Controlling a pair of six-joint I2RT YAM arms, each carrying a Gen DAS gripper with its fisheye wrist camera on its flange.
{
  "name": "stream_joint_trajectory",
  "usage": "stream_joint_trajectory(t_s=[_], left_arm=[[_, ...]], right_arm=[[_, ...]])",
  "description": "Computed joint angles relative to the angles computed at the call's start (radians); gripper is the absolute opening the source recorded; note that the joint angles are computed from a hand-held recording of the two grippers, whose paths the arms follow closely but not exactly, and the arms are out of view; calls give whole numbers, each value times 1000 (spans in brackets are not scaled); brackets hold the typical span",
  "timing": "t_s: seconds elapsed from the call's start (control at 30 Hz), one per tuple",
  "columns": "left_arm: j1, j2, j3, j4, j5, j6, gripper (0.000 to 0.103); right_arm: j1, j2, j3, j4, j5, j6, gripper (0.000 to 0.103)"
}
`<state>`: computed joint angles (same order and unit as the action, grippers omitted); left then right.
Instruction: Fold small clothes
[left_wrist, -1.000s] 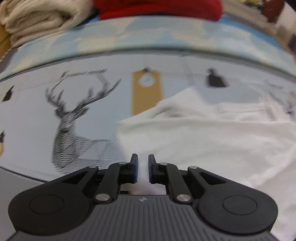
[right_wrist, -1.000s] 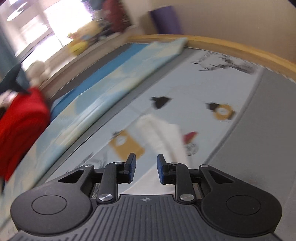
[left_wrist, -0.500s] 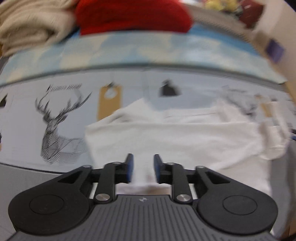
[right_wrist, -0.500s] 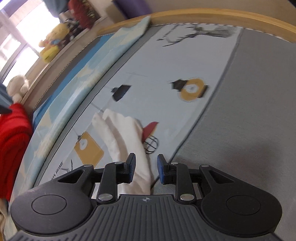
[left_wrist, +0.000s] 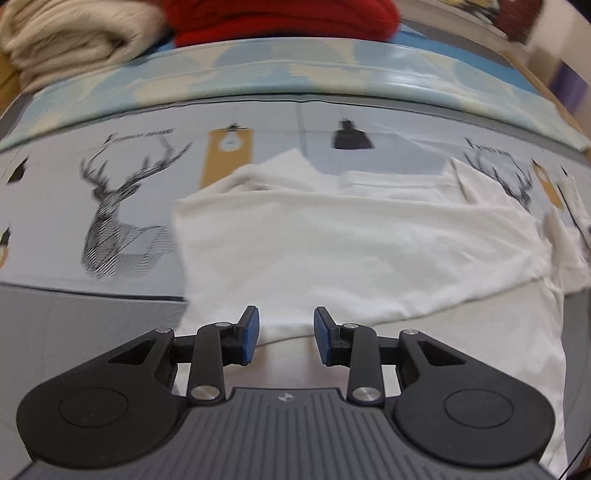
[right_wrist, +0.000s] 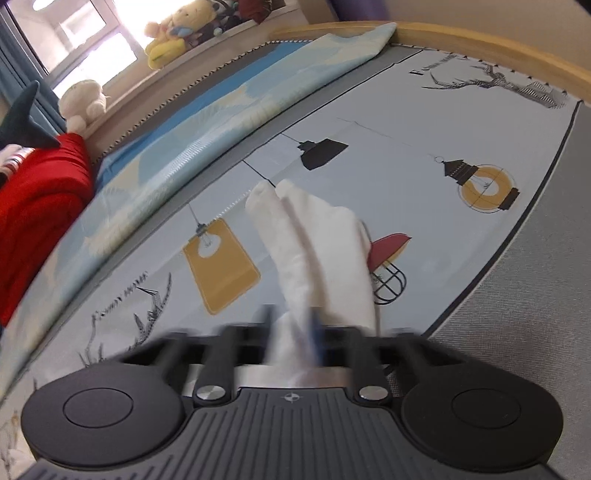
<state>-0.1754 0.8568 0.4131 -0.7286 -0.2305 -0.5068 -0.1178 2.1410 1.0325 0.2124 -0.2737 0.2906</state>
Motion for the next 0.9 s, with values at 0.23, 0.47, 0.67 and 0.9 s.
stream_joint_trajectory(t_s=[0.23,0.47,0.67,0.9], left_arm=[[250,-98,21,-53,95,146,36],[598,-119,30,-98,309,282,36],[757,-87,45,-114,424,379,37],[902,52,64,-49,530,451,37]], right_arm=[[140,-211,-132,130,58,37,4],[600,-472,-288,270,-131,-146,4],[860,-378,-204,-77,-177,-346,16],[774,-571,-225,-279,-50,-349,35]])
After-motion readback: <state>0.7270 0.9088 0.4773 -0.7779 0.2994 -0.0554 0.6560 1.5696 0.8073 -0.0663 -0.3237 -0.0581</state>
